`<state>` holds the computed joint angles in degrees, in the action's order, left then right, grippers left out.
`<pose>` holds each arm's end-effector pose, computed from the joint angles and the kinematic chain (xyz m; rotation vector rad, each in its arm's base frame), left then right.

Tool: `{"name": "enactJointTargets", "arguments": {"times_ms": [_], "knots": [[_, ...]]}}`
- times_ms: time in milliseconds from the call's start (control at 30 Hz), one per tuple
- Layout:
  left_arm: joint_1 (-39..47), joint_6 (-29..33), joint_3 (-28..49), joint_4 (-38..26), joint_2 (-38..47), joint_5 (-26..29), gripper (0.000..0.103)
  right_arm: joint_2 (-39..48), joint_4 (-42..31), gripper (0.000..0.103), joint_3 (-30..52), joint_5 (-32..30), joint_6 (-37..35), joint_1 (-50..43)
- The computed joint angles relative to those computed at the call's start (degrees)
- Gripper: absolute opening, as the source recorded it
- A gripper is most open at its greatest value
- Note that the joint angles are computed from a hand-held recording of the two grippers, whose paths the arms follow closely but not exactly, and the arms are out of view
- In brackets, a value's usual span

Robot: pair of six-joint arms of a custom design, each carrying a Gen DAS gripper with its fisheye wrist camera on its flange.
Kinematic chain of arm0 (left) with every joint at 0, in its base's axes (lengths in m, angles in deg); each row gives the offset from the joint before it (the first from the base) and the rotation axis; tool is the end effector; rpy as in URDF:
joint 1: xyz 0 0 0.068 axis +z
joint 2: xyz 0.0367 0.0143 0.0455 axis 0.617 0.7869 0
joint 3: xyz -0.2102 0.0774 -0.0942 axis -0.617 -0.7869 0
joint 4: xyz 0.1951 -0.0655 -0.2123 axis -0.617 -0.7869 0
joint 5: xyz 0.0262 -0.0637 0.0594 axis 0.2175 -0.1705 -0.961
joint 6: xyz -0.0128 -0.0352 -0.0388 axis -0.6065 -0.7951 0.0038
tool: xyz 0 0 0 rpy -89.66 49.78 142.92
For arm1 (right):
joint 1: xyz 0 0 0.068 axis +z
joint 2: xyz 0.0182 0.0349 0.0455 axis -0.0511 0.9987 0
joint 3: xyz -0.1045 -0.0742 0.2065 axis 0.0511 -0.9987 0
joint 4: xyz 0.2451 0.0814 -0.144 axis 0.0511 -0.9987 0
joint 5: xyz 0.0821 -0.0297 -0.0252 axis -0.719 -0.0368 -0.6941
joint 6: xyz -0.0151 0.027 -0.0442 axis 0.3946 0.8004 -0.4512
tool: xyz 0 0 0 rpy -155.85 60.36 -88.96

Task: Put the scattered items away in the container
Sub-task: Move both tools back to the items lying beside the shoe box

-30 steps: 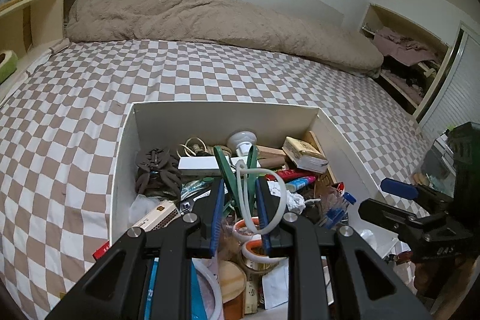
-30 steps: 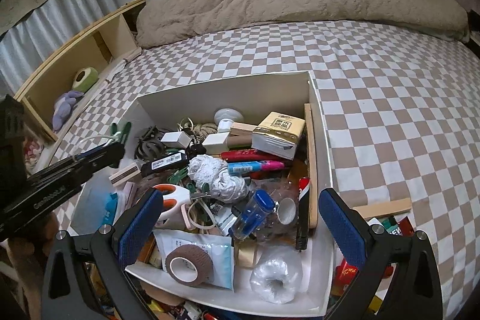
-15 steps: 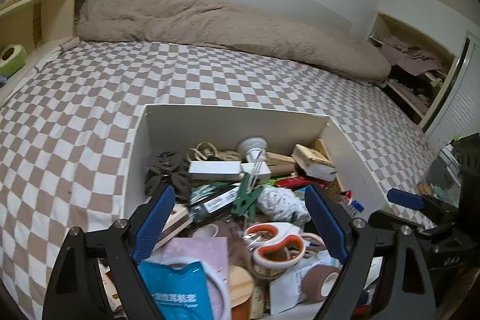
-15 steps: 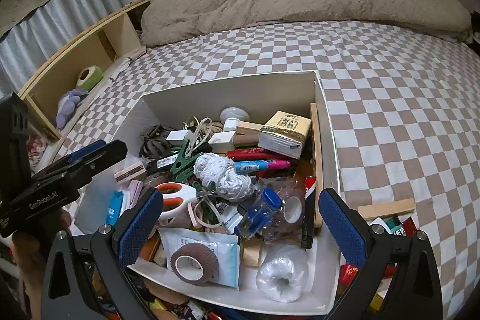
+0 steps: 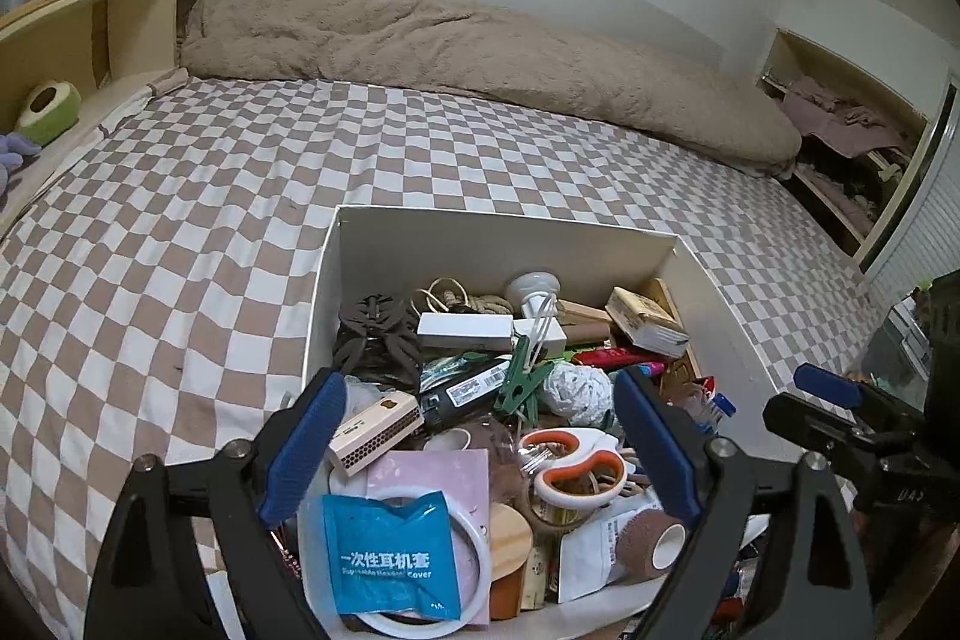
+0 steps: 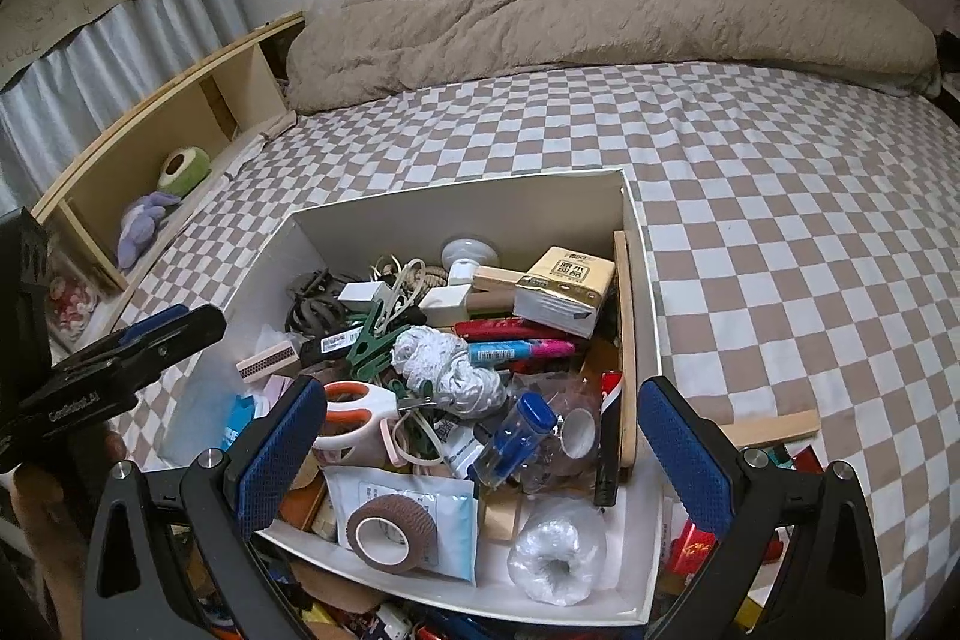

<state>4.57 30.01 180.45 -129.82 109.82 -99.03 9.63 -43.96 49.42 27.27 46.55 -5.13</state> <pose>0.2934 -0.1872 0.3840 0.0614 2.3324 -0.3298 0.2997 0.0030 0.3019 -0.2517 2.3822 0.4467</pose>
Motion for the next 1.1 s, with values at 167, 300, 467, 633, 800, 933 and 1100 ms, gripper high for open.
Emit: {"name": "enactJointTargets", "arguments": {"times_ms": [167, 300, 467, 633, 800, 933, 1100], "knots": [[-0.7, -0.1, 1.2, -2.2, 0.9, -2.1, 0.103, -0.7, 0.7, 0.103, -0.4, 1.2, -0.1, -0.1], [-1.4, 0.5, 2.8, -4.7, 2.2, -4.5, 0.103, -1.4, 1.3, 0.103, -0.9, 3.3, -0.3, 0.0], [-2.1, 1.0, 2.8, -5.3, 2.1, -6.2, 0.103, -2.1, 1.7, 0.103, -1.3, 4.0, -0.6, 0.2], [-2.5, 1.0, 2.8, -5.5, 1.9, -6.7, 0.103, -2.6, 1.5, 0.103, -1.6, 4.0, -1.3, 0.2], [-2.5, 0.6, 2.7, -6.0, 1.5, -7.3, 0.103, -3.0, 1.6, 0.103, -1.9, 4.7, -1.1, 0.3], [-2.3, 0.0, 2.2, -6.0, 1.1, -7.2, 0.103, -3.2, 1.6, 0.103, -1.9, 4.8, -1.0, -0.4], [-1.8, -0.5, 1.5, -6.0, -0.1, -7.5, 0.103, -3.4, 2.3, 0.103, -2.1, 5.5, -0.8, -2.6]]}}
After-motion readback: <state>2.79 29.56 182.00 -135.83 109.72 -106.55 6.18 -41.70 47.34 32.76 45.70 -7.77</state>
